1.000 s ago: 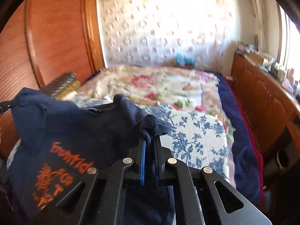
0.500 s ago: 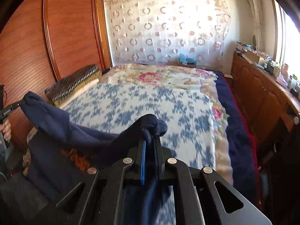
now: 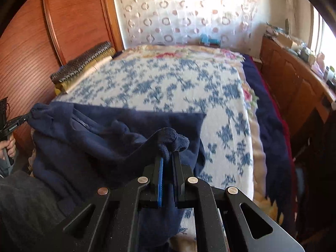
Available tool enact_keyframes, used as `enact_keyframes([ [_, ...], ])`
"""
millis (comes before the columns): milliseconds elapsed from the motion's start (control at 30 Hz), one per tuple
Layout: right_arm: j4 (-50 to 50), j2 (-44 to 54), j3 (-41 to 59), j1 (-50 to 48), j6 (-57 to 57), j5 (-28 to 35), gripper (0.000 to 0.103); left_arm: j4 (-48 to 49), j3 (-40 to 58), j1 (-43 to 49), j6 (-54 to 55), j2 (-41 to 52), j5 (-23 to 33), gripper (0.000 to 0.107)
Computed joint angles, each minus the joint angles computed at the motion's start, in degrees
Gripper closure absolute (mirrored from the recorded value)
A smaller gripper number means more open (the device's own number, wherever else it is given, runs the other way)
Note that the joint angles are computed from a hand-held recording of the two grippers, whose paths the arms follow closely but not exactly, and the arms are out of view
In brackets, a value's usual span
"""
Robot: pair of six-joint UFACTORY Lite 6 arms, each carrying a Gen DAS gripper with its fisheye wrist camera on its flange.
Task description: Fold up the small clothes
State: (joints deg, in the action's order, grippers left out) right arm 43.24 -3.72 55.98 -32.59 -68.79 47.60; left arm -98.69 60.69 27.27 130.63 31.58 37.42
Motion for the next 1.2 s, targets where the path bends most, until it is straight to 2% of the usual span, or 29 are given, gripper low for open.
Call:
enact_keyframes([
  [100,-0.8,2.0,0.3,1.6,2.4,-1.6,0.096,0.8,0.6,0.2,-0.4,1.0,0.4,0.101],
  [167,-1.6,2.3,0.9,1.9,4.1,-1.4,0.096,0.5,0.6,0.4,0.1,1.2,0.5,0.094],
  [300,-2.0,2.7,2.5,3.1,4.8,-1.7,0.095,3.1,1.1,1.7,-2.1,0.4,4.1,0.064],
  [367,-2.0,1.9,3.0,3.1,4.8,-1.2,0.093,3.1,0.9,1.8,-2.2,-0.7,4.7,0.064],
  [400,-1.9,1.6,3.3,3.2,4.8,-1.1,0.092,3.3,1.1,1.7,-2.8,-1.2,4.3,0.056],
  [433,-2.2,1.2,3.9,3.3,5.2,-0.7,0.088,3.3,1.4,1.6,-3.1,-1.4,4.1,0.039],
  [467,-1.9,0.7,3.4,3.1,4.5,-0.9,0.083,2.7,1.5,1.6,-2.6,-1.6,4.3,0.031],
  [500,-2.0,0.1,3.5,2.9,4.3,-0.6,0.067,2.5,1.7,1.6,-2.4,-1.7,4.5,0.027],
  [533,-1.6,-0.4,3.6,2.7,4.0,-0.6,0.054,2.5,2.1,1.4,-2.7,-1.6,4.4,0.027],
  [667,0.8,-1.0,4.9,1.3,1.8,0.4,0.050,0.3,3.8,0.2,-2.9,-1.1,2.6,0.027],
  [733,1.0,-0.6,5.5,1.7,1.5,-1.2,0.046,0.3,5.0,-0.4,-3.6,-0.5,1.8,0.027],
  [933,2.7,5.9,7.7,4.8,1.0,-6.2,0.043,-1.0,6.6,-2.3,-3.4,0.6,-0.7,0.027],
  [1200,2.7,21.1,14.0,9.6,3.4,-12.3,0.043,0.6,10.0,-3.0,-6.2,3.7,-1.8,0.027],
])
